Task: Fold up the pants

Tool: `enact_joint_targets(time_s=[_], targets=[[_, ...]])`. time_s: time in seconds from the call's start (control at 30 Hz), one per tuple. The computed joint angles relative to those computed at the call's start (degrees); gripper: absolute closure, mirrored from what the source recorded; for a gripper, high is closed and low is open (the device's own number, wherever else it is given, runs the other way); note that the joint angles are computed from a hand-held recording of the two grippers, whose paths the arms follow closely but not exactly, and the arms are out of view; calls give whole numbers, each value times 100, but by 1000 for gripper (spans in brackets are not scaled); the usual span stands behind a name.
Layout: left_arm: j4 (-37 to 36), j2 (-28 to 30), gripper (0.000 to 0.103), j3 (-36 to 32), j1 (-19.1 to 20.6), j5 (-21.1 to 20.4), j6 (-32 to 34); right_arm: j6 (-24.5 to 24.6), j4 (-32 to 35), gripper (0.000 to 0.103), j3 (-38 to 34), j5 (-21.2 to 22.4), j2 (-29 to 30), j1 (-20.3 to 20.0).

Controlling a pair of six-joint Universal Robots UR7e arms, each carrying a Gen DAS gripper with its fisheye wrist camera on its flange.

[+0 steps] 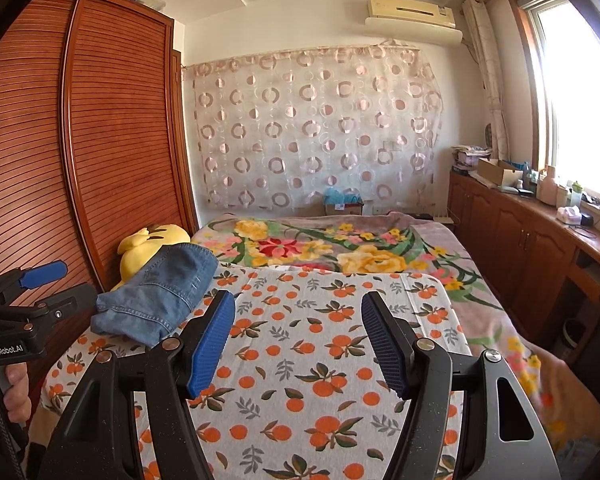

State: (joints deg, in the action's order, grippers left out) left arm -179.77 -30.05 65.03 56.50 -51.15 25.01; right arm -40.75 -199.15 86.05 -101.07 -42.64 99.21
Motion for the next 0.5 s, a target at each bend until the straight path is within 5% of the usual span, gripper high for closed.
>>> enact_joint_targets(time_s=[0.5], targets=[[-11,4,11,13,-3,21,-18,17,40,35,2,0,-22,-1]])
